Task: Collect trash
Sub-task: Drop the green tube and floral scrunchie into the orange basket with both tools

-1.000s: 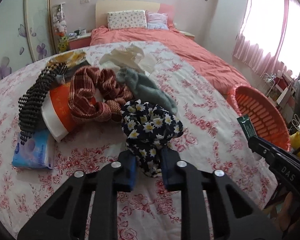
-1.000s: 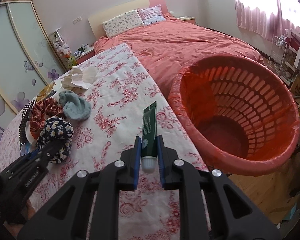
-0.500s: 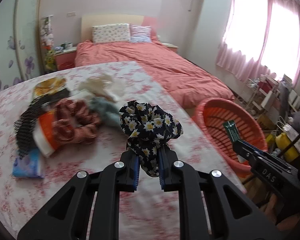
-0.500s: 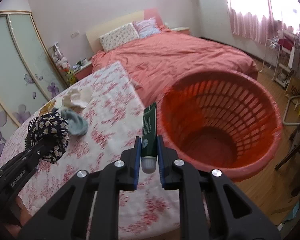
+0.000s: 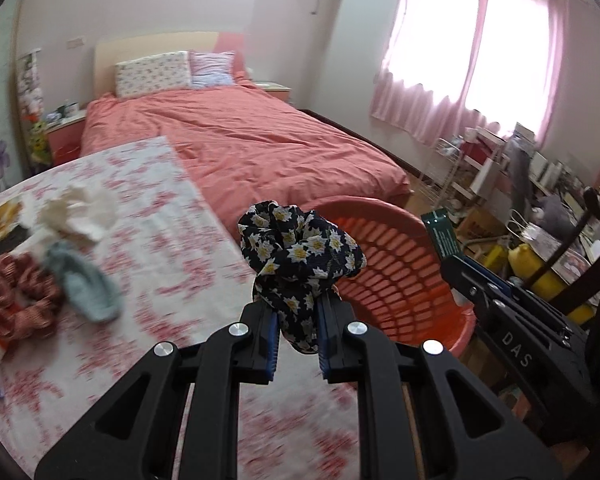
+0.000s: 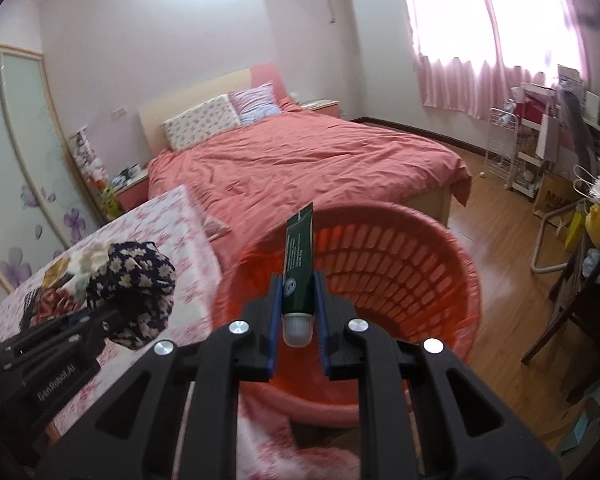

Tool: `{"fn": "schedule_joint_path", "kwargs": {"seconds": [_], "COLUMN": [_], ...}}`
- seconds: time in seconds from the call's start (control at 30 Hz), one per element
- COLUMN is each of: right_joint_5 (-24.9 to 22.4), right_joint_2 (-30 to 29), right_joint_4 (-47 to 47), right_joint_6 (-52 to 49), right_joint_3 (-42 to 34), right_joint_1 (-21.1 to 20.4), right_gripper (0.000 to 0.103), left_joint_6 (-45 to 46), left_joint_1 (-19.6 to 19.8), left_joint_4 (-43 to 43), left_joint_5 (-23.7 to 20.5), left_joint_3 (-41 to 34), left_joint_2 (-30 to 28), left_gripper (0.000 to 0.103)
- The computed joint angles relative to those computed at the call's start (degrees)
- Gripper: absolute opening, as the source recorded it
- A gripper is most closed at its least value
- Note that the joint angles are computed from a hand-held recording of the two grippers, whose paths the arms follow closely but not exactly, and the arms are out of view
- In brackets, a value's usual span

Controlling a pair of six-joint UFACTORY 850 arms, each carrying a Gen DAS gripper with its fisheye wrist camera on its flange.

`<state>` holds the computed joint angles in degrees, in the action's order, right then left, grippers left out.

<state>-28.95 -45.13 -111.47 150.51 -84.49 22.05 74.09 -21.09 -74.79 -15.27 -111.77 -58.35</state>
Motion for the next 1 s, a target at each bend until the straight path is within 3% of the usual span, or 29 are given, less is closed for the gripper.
{"fn": "schedule_joint_path", "kwargs": {"seconds": [0.3,0.8,1.0], "right_joint_5": [-0.52,1.19,0.62], "right_joint_2": [-0.95,-2.52,-2.68], "right_joint_4": [0.02,-3.0,-2.53], "right_joint_6": [1.49,6.03,5.98], "right_joint_3": [0.11,-1.2,-1.16], "right_joint_1": [-2.43,-4.25,-4.26], "right_gripper": [0.016,0.018,0.027], "left_joint_6": [-12.82,-25.13,-27.91], "left_joint_1": [-1.76,-2.64,-2.67], "left_joint_4": [13.39,25.79,28.33], "left_joint_5": [-4.39,-7.88,-9.62], "left_joint_3": [-8.59,-16.27,-18.62], "left_joint_2": [-5.18,-9.98,-11.53], "left_gripper": [0.015,0.016,0.029]}}
